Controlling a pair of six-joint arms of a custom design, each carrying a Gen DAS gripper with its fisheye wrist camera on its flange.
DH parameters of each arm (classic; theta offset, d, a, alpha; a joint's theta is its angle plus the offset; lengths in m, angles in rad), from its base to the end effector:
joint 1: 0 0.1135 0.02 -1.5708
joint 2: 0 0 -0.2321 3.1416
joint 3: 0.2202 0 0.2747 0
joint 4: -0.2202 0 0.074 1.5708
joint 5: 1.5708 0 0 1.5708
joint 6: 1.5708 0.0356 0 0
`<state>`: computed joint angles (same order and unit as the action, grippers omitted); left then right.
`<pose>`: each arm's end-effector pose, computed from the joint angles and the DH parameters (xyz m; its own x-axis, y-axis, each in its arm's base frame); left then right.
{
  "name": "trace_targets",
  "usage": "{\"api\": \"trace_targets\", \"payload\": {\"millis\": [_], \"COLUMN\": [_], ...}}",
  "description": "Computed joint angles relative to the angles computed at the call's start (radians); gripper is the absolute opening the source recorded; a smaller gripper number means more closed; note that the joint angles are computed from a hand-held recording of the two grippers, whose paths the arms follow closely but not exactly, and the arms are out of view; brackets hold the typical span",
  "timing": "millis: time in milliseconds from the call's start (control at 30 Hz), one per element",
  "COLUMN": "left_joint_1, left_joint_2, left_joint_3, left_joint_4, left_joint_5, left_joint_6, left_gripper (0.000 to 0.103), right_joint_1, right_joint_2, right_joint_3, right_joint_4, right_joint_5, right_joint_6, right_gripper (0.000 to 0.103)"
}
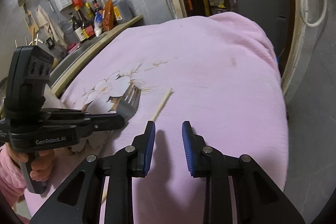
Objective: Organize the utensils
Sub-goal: 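Grasp the steel fork with the left tool while the right tool grasps the chopstick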
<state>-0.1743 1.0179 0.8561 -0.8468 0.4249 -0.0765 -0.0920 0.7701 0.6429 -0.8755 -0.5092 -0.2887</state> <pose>0.2231 -0.0542 0.2370 -0.8594 0.0806 -0.5048 0.3096 0.8679 -0.3885 0.1843 0.0004 0.2120 -0.7531 -0.1801 -0.6328 -0.4124 0.8786 0.2407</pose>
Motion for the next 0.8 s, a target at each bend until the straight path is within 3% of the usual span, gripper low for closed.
{"api": "trace_targets", "payload": {"millis": [400,467,633,800], "left_joint_1": [0.099,0.097,0.093,0.076], "left_joint_2": [-0.149,-0.155,-0.181,-0.258], "left_joint_3": [-0.059,-0.063,-0.078,-0.102], "left_joint_4": [-0.108,-0.106,-0.093,-0.104], "left_joint_5": [0.025,0.025,0.010,-0.009], "left_joint_6": [0.093,0.090,0.086,0.087], "left_gripper": [0.001,0.001,0.000,0.000], "right_joint_1": [0.155,0.166,0.119,0.092], "right_joint_2": [0.240,0.232,0.269,0.172], "right_joint_3": [0.119,0.120,0.168,0.125], "right_joint_4": [0.054,0.047,-0.012,-0.030], "right_joint_5": [0.123,0.160,0.114,0.082], "right_joint_6": [0.115,0.115,0.172,0.184], "right_gripper": [0.023,0.013,0.005,0.003]}}
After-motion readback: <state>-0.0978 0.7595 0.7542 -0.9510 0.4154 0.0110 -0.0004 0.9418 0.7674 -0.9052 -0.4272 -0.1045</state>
